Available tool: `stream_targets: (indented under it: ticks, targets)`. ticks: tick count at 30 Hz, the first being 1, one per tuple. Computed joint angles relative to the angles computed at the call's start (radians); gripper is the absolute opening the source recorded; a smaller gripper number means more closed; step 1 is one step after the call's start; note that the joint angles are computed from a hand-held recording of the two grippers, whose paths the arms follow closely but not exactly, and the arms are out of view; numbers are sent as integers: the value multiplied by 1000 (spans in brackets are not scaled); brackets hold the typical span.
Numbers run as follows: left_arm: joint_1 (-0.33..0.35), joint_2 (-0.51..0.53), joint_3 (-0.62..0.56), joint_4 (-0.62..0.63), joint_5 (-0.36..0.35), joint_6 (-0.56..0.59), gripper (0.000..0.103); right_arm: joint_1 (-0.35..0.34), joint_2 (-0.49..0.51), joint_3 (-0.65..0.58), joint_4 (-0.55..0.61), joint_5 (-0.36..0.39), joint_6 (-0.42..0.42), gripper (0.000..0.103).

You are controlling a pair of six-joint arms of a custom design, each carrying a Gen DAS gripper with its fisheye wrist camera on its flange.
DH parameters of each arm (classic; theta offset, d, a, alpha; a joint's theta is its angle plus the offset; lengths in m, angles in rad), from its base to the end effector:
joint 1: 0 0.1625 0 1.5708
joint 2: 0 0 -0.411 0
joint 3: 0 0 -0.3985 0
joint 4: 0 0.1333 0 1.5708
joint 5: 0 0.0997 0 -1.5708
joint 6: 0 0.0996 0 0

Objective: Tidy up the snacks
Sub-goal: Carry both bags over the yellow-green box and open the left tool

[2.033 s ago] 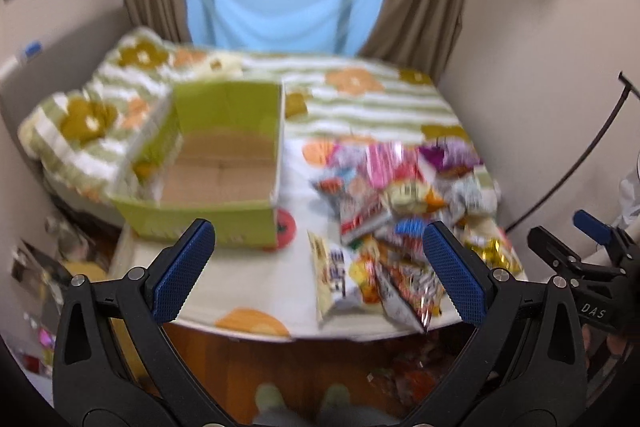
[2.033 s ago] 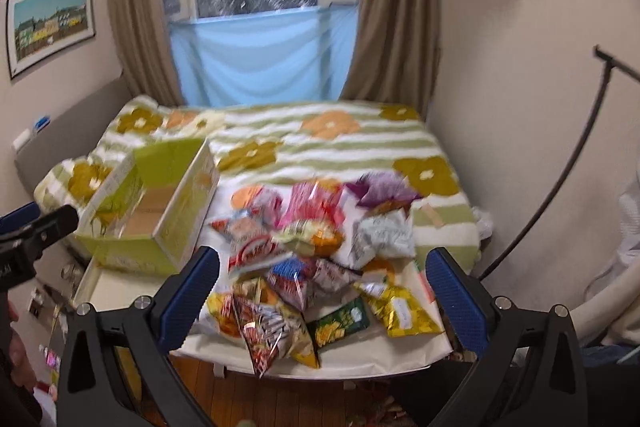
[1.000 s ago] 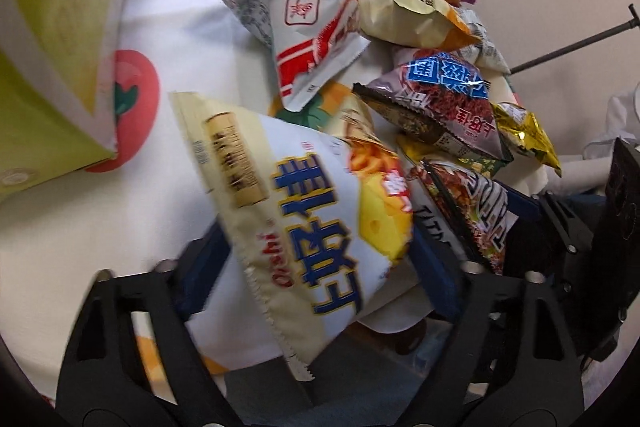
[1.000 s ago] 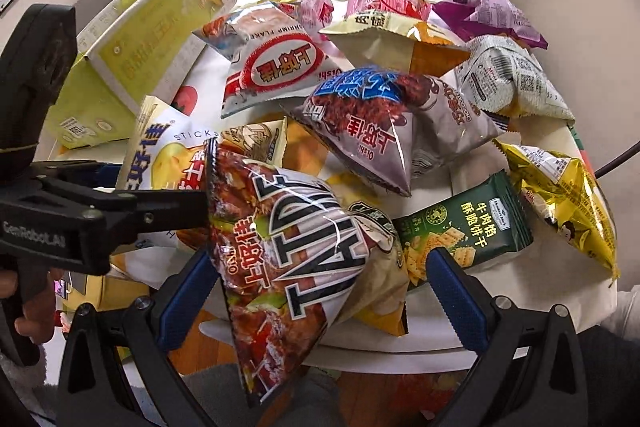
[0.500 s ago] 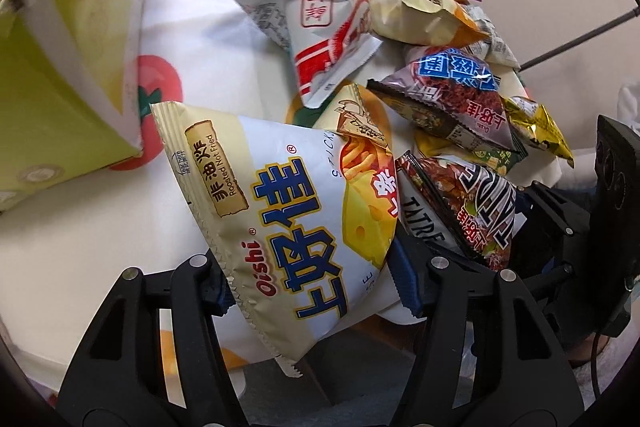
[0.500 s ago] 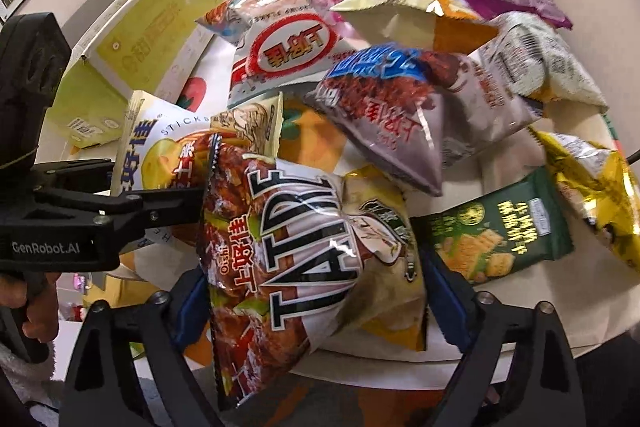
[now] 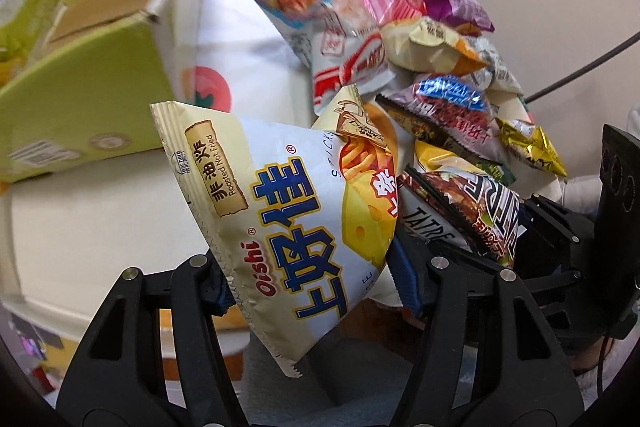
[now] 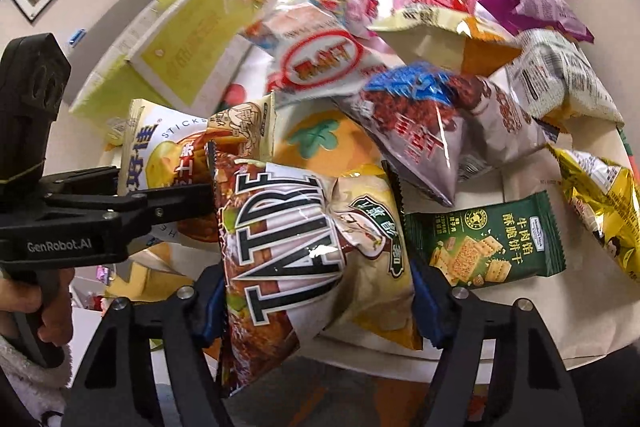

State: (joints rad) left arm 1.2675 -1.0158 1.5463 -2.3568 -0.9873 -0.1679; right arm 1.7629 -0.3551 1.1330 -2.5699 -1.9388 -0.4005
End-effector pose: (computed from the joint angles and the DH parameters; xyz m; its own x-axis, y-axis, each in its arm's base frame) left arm -0.0228 -0.7030 0.2550 -0.8745 -0.0396 -0.4833 0.1449 0.9298 -0.3383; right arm 0.2459 -0.7538 -0.0431 -0.7847 -0.4661 0.4088 -0.5345 0.8427 -0.0652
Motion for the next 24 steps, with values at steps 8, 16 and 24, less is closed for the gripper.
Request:
stream_targets:
  ticks: [8,16,24]
  targets:
    - [-72,-102,127,-97,114,-78,58,14,-59,58,-12,85,-73,70]
    - [-145,-201,219,-181,232,-138,58,52,-121,110,-42,154,-155,70]
    - [-165,-248,189,-261,332,-77,58,93,-90,2,-28,180,-225,70]
